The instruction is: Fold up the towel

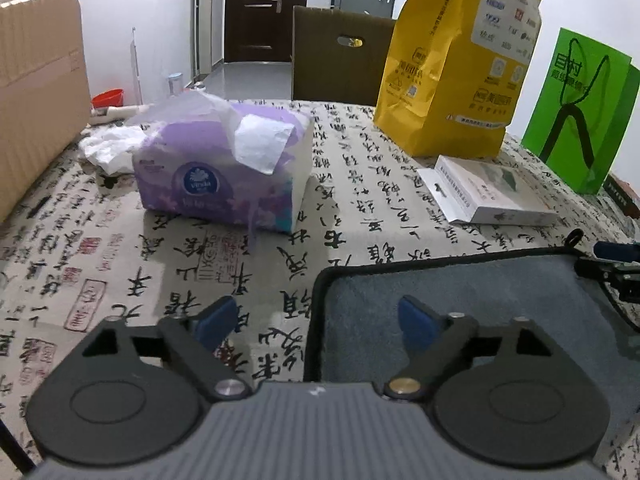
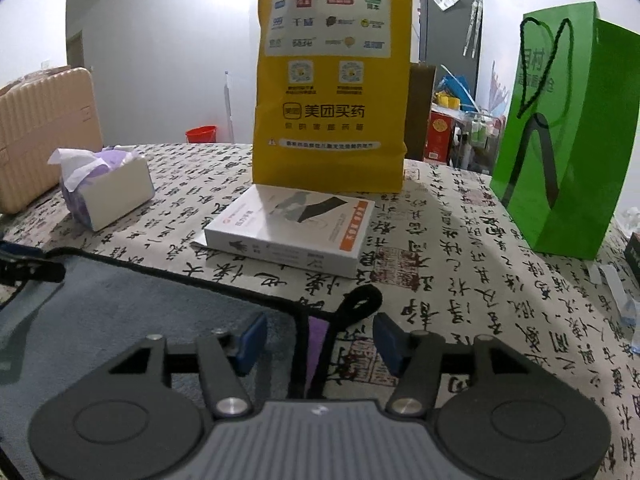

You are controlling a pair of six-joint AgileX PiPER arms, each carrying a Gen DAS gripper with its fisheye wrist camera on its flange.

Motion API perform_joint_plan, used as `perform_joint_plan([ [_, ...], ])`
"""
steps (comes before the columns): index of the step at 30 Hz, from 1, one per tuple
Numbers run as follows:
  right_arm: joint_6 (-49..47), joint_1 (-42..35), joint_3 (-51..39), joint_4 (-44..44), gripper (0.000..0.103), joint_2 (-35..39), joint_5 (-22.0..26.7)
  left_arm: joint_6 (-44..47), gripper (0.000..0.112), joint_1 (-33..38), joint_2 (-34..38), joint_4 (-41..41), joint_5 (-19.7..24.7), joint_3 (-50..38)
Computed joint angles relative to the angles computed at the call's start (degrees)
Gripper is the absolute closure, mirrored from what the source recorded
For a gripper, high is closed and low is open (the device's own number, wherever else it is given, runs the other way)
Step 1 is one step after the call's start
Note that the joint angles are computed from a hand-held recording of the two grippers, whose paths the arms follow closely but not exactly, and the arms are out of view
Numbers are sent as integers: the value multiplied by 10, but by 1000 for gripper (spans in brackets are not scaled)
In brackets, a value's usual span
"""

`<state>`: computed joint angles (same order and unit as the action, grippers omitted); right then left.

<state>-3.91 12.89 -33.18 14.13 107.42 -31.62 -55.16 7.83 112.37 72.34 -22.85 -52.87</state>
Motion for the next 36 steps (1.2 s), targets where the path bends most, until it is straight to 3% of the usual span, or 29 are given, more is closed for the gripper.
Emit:
perform_joint_plan([
  [1,-11,3,2,15,27,-10,12,-4,16,2,-12,5,1,8],
  [3,-26,9,8,34,23,-31,29,-19,13,5,-35,18,3,20],
  [6,-54,20,23,73,21,-70,54,-70,11,11,-72,70,7,36],
  [12,-122,51,57,162,18,-140,77,-73,10,27,-155,90,-7,98],
  [20,-289,146,111,386,15,-250,69,-85,9,56,-267,118,-35,181],
  [28,-424,287,166,620,14,-342,3,-130,9,124,-365,193,-96,251],
  [36,-505,476,188,820,13,-410,-126,-142,9,238,-463,274,-193,315],
])
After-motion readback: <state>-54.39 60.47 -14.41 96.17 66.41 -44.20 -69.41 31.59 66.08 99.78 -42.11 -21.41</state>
